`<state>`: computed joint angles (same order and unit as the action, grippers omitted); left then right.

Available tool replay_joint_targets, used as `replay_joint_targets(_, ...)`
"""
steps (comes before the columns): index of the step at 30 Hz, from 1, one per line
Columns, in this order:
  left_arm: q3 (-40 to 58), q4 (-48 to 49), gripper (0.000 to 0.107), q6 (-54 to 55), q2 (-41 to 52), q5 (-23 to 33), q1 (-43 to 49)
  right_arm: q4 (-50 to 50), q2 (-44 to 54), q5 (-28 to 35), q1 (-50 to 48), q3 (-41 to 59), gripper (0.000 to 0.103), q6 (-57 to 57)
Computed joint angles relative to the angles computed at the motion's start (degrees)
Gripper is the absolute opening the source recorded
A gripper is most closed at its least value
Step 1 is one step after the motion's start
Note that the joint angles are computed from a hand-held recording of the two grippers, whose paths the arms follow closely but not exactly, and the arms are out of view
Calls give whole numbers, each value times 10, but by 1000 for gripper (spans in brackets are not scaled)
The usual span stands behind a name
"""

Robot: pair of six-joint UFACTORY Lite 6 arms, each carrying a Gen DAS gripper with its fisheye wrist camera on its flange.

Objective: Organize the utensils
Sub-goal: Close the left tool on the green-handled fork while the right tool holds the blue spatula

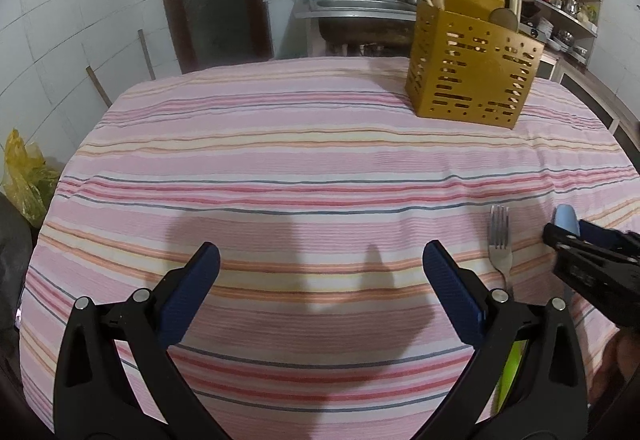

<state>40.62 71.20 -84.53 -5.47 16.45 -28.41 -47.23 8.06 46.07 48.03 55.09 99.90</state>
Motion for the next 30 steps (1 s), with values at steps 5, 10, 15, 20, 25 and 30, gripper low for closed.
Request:
replay_joint_targets(5, 7, -27, 98, 25, 2, 0, 1, -21, 23, -16, -11, 14, 31, 15)
replay_joint_targets(10, 11, -39, 98, 28, 10, 3, -6, -45, -20, -62, -26, -32, 30, 23)
replay_joint_targets(15, 35, -50, 98, 15, 38, 24, -45, -61, -91, -111, -55, -100, 30, 3)
replay_joint_targets(20, 76, -59, 98, -5, 77, 41, -93, -68, -168, -164, -113, -175, 30, -50)
replay_joint_targets(25, 136, -94, 98, 8, 139, 48, -131, -57, -226, -222, -189, -228, 30, -160)
replay_joint_targets(30, 208, -159, 94, 68, 210, 57, -149, -45, -267, -270, -245, -270, 30, -217)
